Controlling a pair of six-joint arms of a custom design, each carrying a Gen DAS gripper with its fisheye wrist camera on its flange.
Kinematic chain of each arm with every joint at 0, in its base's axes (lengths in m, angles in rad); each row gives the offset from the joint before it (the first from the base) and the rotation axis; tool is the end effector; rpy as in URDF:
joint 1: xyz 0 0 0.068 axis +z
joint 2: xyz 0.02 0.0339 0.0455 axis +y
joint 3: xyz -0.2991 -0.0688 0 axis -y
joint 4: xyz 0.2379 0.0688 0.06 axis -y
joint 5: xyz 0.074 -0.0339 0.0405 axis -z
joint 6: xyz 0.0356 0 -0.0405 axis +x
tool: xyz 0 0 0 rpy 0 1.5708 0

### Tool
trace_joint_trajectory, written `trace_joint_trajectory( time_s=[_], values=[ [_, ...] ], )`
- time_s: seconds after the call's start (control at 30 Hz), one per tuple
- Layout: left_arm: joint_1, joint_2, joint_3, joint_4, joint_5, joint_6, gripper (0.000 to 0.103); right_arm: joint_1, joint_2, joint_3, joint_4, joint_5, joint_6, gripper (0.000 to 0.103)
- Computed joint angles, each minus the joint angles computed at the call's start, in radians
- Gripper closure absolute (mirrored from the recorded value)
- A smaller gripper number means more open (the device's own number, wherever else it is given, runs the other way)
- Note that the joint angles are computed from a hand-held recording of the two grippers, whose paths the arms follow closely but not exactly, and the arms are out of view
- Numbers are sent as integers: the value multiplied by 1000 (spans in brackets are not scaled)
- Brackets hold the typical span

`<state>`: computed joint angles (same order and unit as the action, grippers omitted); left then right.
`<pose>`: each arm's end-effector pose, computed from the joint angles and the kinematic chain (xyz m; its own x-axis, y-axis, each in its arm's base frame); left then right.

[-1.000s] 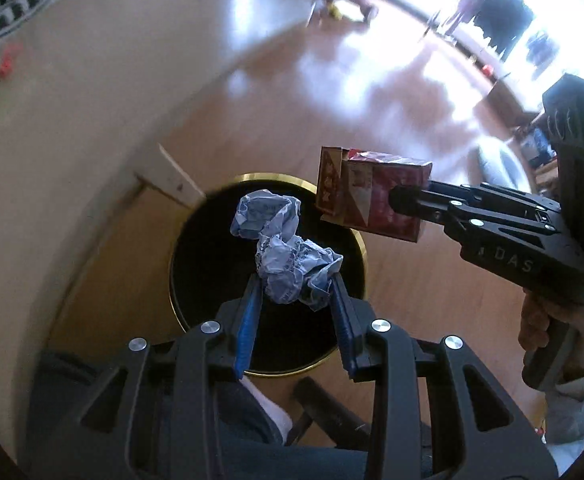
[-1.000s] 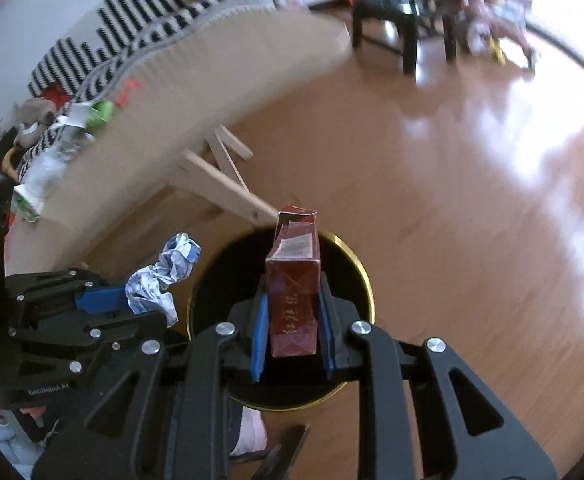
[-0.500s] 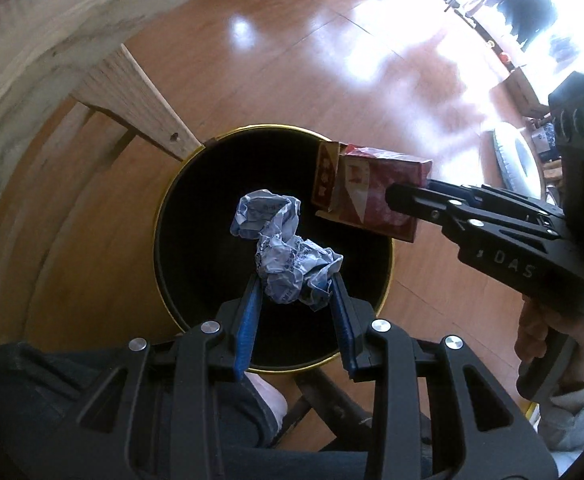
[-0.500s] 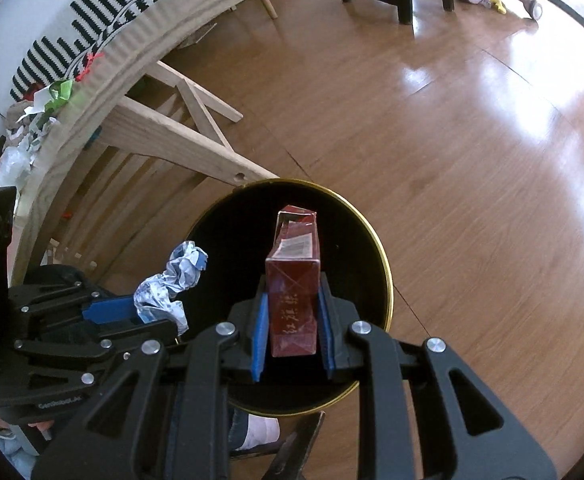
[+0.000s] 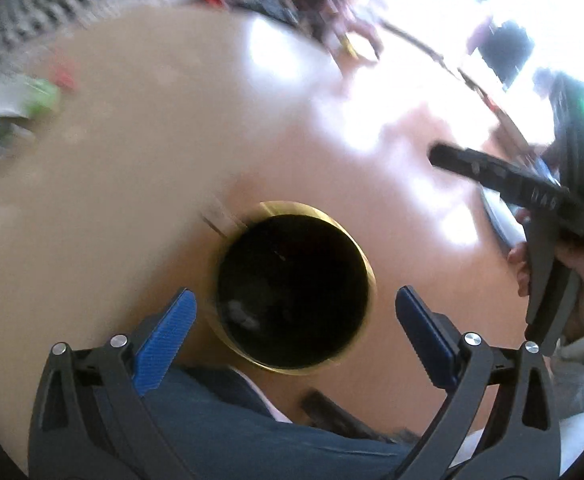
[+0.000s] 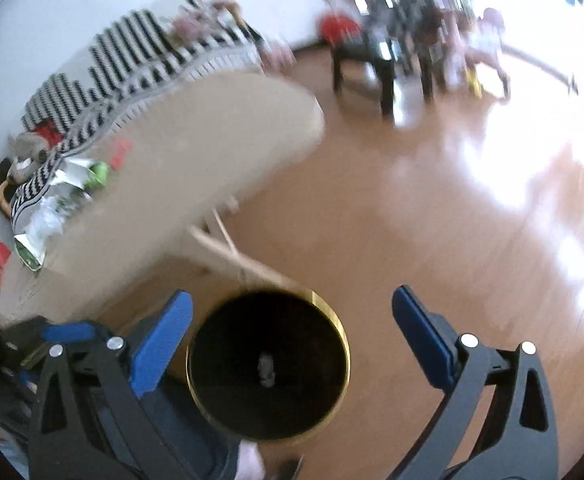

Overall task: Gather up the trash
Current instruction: 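Return both open tools to the table trash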

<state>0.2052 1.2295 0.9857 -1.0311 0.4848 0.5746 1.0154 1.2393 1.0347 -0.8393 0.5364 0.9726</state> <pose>0.1953 0.0237 0.2952 -0.8118 0.3222 -0.4870 0.4693 0.8563 -0.2157 0.1317 0.1777 0.3163 -0.7482 0.1414 -0.6482 0.0416 0.9851 0.1668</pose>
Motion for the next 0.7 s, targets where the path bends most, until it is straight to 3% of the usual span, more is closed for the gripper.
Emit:
trace_joint_trajectory(
  time_s=[0.13, 0.33, 0.57, 0.7],
  values=[
    [291, -1, 94, 40, -2, 67, 6, -2, 192, 143, 107, -15, -178, 6],
    [678, 227, 265, 120, -38, 88, 6, -10, 507, 433, 139, -115, -345, 6],
    [850, 517, 576, 125, -104, 16, 6, -56, 746, 794, 26, -121, -470, 6],
    [875, 595, 651, 115, -114, 17, 6, -85, 876, 1001, -39, -128, -510, 6]
  ],
)
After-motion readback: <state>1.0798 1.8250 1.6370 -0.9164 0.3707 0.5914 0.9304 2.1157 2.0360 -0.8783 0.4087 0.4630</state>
